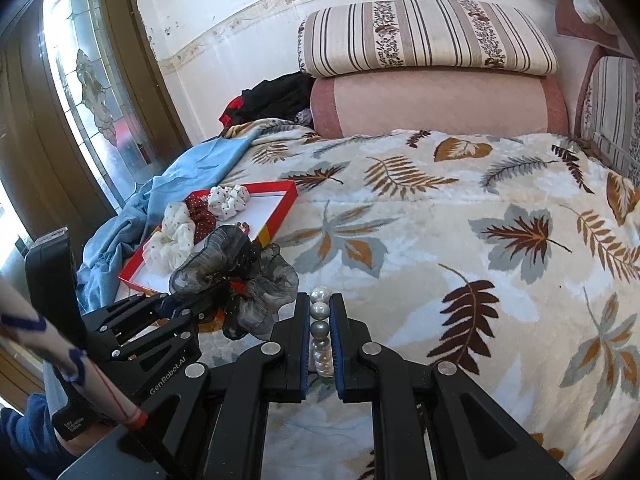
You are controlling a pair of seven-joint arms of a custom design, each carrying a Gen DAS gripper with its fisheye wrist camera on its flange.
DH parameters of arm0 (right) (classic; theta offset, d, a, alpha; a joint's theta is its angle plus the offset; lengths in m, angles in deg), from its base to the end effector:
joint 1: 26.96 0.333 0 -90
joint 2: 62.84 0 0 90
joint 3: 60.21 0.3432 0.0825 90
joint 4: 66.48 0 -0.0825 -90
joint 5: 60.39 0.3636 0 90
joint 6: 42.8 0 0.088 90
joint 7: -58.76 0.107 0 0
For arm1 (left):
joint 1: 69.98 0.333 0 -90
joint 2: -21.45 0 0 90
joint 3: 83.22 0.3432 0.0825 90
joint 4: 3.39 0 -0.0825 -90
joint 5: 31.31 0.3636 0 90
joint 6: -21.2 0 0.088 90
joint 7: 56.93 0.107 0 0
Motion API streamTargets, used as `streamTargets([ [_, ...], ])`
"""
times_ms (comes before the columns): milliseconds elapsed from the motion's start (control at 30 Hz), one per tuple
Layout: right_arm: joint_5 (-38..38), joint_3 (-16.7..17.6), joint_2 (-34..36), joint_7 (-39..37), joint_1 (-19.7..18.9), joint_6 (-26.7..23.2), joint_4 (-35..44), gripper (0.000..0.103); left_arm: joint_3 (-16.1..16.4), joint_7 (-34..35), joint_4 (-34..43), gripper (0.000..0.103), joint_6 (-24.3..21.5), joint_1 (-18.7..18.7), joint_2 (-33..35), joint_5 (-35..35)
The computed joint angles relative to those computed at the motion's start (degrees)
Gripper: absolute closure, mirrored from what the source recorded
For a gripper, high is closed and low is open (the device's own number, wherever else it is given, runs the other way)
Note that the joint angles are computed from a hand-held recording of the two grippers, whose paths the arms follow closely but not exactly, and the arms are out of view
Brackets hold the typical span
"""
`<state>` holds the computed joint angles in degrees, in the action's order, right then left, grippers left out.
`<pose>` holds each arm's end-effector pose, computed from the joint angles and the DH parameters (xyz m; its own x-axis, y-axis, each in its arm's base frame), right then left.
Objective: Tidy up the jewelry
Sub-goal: 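Lift and carry the pearl bracelet and grey scrunchie toward the red tray, then lower both items into the tray and open both tools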
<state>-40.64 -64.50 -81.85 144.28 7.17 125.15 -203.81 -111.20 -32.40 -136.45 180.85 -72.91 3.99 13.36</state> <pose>0.4139 0.2079 0.5779 0.3835 -0.8849 -0.2643 -0.6838 -0.0797 -0.7253 0.3843 -0.2931 0.5521 -0.0800 -0.9968 0.0055 -0.6102 0.0446 -0.7910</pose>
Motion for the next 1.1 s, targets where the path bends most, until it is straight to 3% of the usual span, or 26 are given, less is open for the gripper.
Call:
streamTargets([
  [300,1.0,0.5,1.2,-0.9,0.7,-0.9,2.3,0.093,0.9,0.3,-2.1,0.088,1.6,1.0,-2.8,-3.1],
  [600,6.3,2.0,6.0,-6.1,2.1,-2.6,7.9,0.093,0.4,2.1,-6.2,0.087,3.5,6.5,-8.3,-9.5],
  [867,9.9,7.5,13.2,-10.5,-0.1,-5.8,16.5,0.092,0.3,3.3,-9.6,0.087,3.2,13.6,-11.9,-16.6],
  [1100,10.4,13.8,21.5,-11.1,-3.0,-8.0,25.9,0.092,-0.5,2.8,-10.2,0.087,-0.4,18.5,-12.2,-18.4],
])
